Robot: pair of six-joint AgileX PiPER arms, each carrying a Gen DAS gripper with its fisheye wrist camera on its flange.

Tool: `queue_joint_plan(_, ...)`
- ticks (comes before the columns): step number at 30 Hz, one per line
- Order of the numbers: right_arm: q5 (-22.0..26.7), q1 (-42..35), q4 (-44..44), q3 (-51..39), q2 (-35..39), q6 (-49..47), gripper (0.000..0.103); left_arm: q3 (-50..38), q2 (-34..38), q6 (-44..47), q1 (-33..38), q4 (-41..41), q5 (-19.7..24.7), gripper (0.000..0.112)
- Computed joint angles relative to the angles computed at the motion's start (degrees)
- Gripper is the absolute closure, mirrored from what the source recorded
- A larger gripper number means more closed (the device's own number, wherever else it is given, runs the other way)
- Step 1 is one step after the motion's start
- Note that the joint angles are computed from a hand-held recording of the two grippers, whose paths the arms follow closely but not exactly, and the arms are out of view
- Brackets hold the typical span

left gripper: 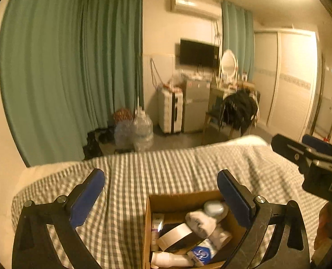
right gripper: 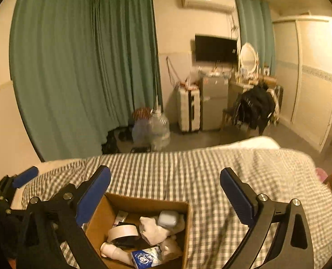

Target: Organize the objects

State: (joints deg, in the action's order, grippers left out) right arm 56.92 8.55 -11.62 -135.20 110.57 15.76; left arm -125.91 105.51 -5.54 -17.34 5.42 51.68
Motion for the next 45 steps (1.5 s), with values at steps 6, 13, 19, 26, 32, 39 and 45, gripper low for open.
queue_joint_plan(6, -1.18, 3.85, -7.03, 5.27, -10.26, 3.8, 0.003, 2.95, -8.41, -0.34, -0.82, 0.18, -1.01, 0.009)
queue_joint_plan(13, -12.29, 12.1, -27.6, 36.17, -32.35, 20.31, 0.001, 24.26, -25.76, -3.65, -3.03, 4.15, -13.08, 0.009)
queue_joint_plan(19, -12.16, 19.13, -42.47, 57.34, -44.75, 37.34, 0.001, 43.14, -38.72, -13.05, -4.51, 12.95, -21.73, 0.009)
queue_joint_plan(26, -11.14, 24.34, -54.58, 70.59, -50.22, 50.72, 0.001, 55.61, -43.18, -34.97, -9.46, 35.03, -22.82, 0.009)
queue_joint_plan(32, -15.54, 23.5, -61.35, 77.98, -50.5, 59.51, 0.001, 65.28, -44.7, -55.12, -14.72, 53.86, -21.04, 0.009)
queue_joint_plan(39, -18.99, 21.54, -65.7, 83.98, -47.59, 67.73, 0.001, 70.99, -43.8, -60.88, -14.76, 58.06, -22.51, 0.009)
queue_joint_plan(45, -19.56, 20.45, -64.2, 84.15, -46.9, 67.44, 0.001, 71.97, -43.19, -61.18, -14.81, 58.35, -23.36, 0.009)
